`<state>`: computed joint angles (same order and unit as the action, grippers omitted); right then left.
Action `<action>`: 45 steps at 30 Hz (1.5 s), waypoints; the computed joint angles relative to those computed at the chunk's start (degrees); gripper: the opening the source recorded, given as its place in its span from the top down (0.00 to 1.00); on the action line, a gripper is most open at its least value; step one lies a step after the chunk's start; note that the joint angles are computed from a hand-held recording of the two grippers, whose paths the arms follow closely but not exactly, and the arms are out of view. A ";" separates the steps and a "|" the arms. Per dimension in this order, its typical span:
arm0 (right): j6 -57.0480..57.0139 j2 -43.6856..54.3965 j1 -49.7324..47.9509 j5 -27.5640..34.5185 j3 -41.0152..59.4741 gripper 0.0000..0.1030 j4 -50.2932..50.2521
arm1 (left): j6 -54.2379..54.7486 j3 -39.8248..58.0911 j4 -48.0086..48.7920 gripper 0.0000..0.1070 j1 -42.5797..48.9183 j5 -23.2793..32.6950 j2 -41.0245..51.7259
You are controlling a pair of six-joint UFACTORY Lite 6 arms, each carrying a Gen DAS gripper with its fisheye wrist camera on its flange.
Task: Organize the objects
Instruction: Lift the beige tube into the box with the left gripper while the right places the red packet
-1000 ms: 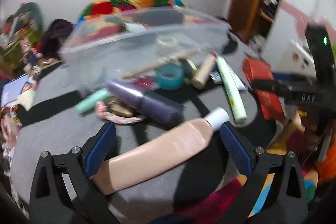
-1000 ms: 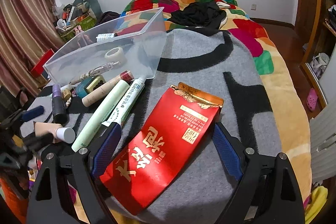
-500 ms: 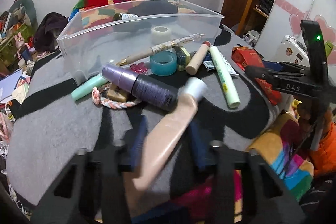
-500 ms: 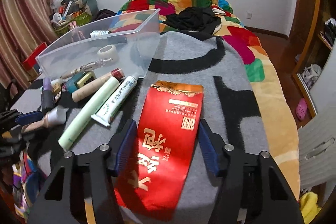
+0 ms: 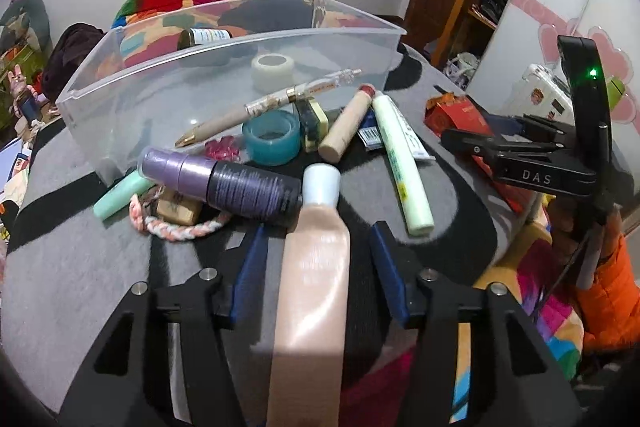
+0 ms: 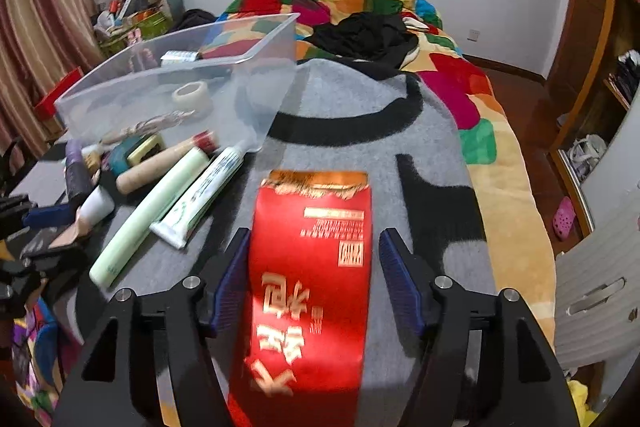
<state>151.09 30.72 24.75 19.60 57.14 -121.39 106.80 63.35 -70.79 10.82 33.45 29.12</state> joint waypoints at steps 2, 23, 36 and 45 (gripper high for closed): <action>0.34 0.12 0.08 0.75 -0.04 0.47 -0.24 | 2.73 -0.71 -3.47 0.53 -0.43 -0.56 0.04; 3.68 -8.24 2.45 -0.14 3.21 0.50 -7.56 | 3.18 -1.34 -4.90 0.94 9.08 12.32 -7.00; 9.64 -6.27 0.68 -3.53 6.92 0.50 -14.11 | 15.67 -7.23 -11.04 0.61 2.55 2.21 -2.76; 9.33 -2.02 -0.69 -6.51 14.01 0.50 -15.17 | 12.84 -7.28 -11.01 0.82 4.91 4.08 -4.83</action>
<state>160.42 28.71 24.06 13.09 71.15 -136.55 119.64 56.06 -81.80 15.73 37.53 24.29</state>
